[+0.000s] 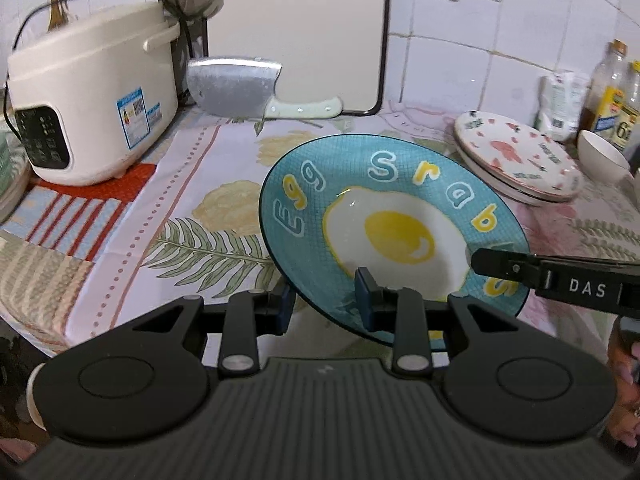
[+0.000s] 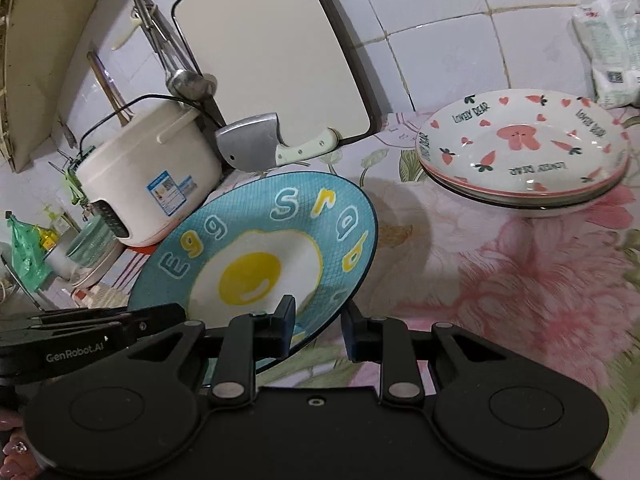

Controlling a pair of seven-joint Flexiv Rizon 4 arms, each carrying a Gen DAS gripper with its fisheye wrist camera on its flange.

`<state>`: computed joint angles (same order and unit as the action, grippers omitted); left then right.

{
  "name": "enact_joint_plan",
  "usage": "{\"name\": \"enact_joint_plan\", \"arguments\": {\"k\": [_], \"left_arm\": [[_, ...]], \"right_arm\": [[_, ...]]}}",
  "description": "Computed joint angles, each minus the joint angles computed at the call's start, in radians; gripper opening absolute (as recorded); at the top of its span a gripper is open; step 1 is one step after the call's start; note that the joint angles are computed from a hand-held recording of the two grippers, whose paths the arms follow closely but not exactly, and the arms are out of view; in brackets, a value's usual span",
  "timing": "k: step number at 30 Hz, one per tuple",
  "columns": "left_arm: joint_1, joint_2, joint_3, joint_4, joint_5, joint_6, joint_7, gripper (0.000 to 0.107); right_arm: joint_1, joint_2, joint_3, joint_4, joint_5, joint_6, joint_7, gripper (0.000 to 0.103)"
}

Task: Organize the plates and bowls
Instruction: 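Lift the blue Egg plate and carry it toward the plate stack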

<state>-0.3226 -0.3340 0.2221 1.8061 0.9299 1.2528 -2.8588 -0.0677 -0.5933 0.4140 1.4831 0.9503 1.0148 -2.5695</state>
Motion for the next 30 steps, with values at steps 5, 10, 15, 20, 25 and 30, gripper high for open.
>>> {"name": "enact_joint_plan", "arguments": {"k": [5,10,15,20,25,30], "left_arm": [[-0.028,0.060,-0.027,0.016,0.027,-0.049,-0.006,0.030],[-0.001,0.107,-0.086,0.026,-0.010,-0.058,0.049,0.030],[-0.016,0.120,-0.122,-0.026,0.020,-0.099,0.047,0.030],[0.000,0.102,-0.148,-0.077,-0.035,-0.071,0.098,0.030],[-0.016,0.044,-0.145,-0.155,-0.092,-0.061,0.150,0.030],[0.006,-0.044,-0.155,-0.229,-0.245,-0.001,0.275,0.030]], "right_arm": [[-0.030,0.071,-0.001,0.053,0.026,-0.015,-0.026,0.030],[-0.050,0.142,-0.036,0.082,0.058,-0.064,-0.044,0.030],[-0.057,0.198,-0.082,0.086,0.104,-0.082,-0.070,0.030],[-0.063,0.231,-0.128,0.072,0.128,-0.096,-0.095,0.030],[-0.065,0.235,-0.163,0.057,0.134,-0.086,-0.097,0.030],[-0.066,0.201,-0.184,-0.003,0.099,-0.067,-0.060,0.030]]}}
